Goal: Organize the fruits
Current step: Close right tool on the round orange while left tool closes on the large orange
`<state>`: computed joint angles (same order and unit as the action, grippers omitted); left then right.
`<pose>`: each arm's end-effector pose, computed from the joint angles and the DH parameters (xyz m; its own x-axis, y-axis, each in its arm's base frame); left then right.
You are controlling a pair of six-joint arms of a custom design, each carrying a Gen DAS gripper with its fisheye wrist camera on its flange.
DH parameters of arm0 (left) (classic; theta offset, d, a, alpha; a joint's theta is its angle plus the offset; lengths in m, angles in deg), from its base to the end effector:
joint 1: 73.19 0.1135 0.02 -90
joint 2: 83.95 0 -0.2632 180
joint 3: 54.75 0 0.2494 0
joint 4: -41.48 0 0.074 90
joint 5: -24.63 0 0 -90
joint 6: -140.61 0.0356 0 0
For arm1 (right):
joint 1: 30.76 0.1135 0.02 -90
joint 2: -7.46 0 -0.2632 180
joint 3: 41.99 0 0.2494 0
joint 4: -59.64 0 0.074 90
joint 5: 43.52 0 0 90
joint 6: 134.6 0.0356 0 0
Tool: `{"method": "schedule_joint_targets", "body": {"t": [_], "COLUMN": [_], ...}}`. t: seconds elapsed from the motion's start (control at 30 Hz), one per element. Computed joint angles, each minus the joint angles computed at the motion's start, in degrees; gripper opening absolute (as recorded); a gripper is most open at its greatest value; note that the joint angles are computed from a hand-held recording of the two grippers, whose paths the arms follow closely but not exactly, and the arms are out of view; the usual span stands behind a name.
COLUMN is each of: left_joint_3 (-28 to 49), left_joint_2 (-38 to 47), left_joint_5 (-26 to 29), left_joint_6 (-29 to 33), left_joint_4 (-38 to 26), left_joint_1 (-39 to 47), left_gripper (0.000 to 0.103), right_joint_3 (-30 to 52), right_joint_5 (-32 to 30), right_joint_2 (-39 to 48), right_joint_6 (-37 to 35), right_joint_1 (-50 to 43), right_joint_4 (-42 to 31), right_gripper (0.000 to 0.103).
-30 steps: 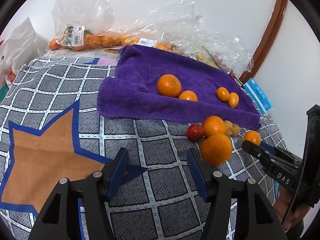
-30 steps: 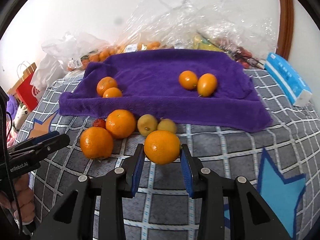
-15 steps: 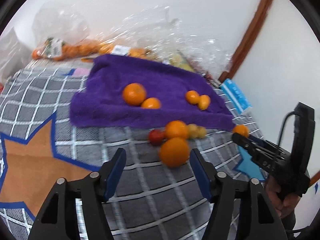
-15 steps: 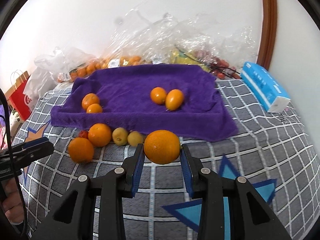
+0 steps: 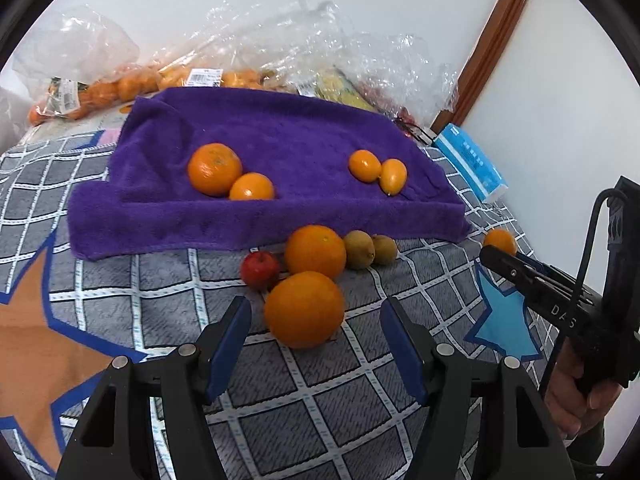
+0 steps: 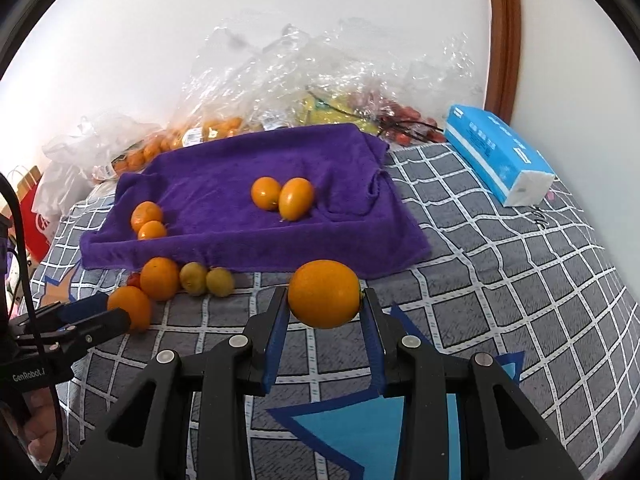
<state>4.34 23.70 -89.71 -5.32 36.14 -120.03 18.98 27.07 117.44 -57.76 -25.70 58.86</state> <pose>0.2348 -0.2289 0.0913 -0.7226 -0.3328 -0.6059 -0.1786 0.9366 -0.3015 0.3406 0.0420 0.0905 -0.6731 -0.2752 -0.6864 -0.4623 0.8811 0.1001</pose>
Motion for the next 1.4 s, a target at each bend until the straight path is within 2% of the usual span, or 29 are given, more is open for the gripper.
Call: {"method": "schedule_joint_targets", "body": {"t": [0.27,0.47,0.7,0.73,0.83,1.03,1.13,1.4], "left_joint_3": [1.89,5.02,5.49,5.63,5.29,4.59,4.15,2.54], "left_joint_2": [2.80,4.93,5.30,5.37,5.20,4.86,4.46,3.39], "left_joint_5": [4.57,2.83,1.60,1.36,1.03,1.21,0.62,1.07], "left_joint_6": [0.17,0.89,1.27,1.26,1.12,0.44,-0.15,-0.96], "left_joint_4": [0.64,-2.51,-3.14,-3.34,-2.99,-2.28,-2.38,-0.66], "left_joint_1": [1.70,0.98,0.54,0.50,0.43,0.65,0.61,0.80], "left_gripper": [0.065,0.065,0.063,0.062,0.052,0.050,0.041,0.041], "right_joint_3": [2.18,3.58,3.72,3.72,3.73,3.80,3.72,3.46], "right_joint_5": [0.39,0.47,0.33,0.34,0.45,0.50,0.56,0.83], "right_joint_2": [2.90,4.77,5.11,5.13,5.28,5.42,5.36,5.08], "right_joint_6": [0.12,0.29,0.18,0.05,0.00,0.00,-0.16,-0.30], "right_joint_1": [1.05,1.81,1.83,1.81,1.75,1.74,1.76,1.65], "right_joint_4": [-0.58,-0.96,-0.90,-0.88,-0.75,-0.68,-0.60,-0.69], "right_gripper": [0.036,0.036,0.036,0.036,0.036,0.036,0.036,0.036]}}
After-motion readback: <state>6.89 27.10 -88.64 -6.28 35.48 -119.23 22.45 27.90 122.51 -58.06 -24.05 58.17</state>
